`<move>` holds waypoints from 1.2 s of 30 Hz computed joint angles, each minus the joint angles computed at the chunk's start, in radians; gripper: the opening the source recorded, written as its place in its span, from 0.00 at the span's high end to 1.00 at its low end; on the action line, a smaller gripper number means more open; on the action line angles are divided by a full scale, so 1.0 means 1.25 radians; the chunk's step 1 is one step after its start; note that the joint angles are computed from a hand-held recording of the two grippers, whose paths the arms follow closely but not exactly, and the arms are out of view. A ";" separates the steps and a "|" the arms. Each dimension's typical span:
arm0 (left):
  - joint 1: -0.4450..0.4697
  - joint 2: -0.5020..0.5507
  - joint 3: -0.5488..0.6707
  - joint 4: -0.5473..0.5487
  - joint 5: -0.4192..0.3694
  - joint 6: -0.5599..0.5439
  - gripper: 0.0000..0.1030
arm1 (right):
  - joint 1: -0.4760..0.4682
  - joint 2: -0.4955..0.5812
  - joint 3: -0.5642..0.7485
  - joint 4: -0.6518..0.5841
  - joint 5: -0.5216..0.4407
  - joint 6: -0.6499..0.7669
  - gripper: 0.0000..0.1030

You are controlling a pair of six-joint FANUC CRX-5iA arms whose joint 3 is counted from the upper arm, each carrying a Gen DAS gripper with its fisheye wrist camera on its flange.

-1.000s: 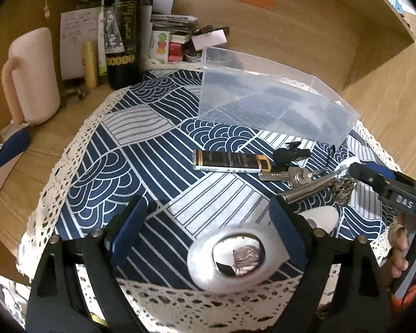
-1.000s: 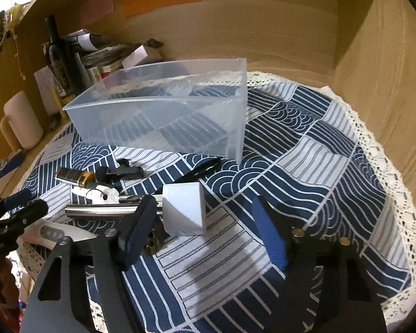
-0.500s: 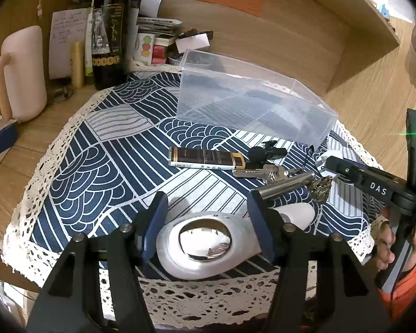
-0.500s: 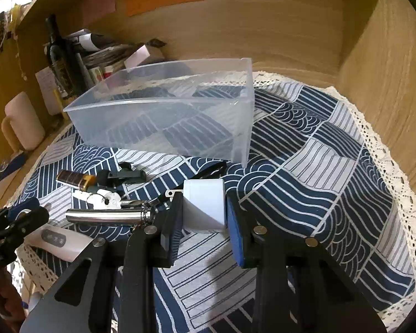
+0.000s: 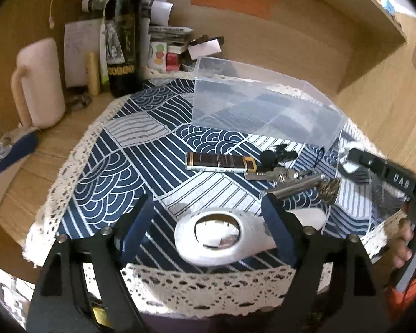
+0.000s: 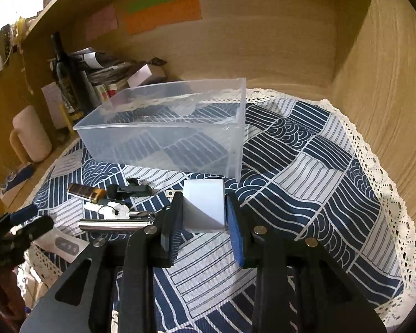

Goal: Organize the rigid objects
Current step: 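Grasp the white handheld device with the left gripper while the right gripper grasps the white cube, then carry the white device into the clear box with the left gripper while the right drops the cube in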

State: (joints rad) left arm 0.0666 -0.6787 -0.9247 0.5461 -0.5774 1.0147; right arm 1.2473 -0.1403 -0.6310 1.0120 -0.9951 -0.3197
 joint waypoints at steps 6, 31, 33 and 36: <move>-0.004 -0.031 -0.028 0.012 0.018 -0.019 0.40 | 0.003 -0.003 -0.008 0.008 0.019 0.003 0.73; -0.009 0.000 -0.010 0.035 0.016 -0.021 0.39 | 0.019 -0.015 -0.018 0.056 -0.007 -0.027 0.73; -0.005 -0.001 -0.004 0.046 0.016 -0.030 0.39 | 0.016 -0.018 -0.016 0.063 -0.008 -0.025 0.73; -0.002 -0.002 0.010 0.074 0.026 -0.056 0.39 | 0.014 -0.014 -0.006 0.077 -0.026 -0.012 0.73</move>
State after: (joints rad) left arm 0.0642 -0.6809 -0.9125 0.6380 -0.5447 0.9445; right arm 1.2649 -0.1579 -0.6386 1.1078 -1.0278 -0.3350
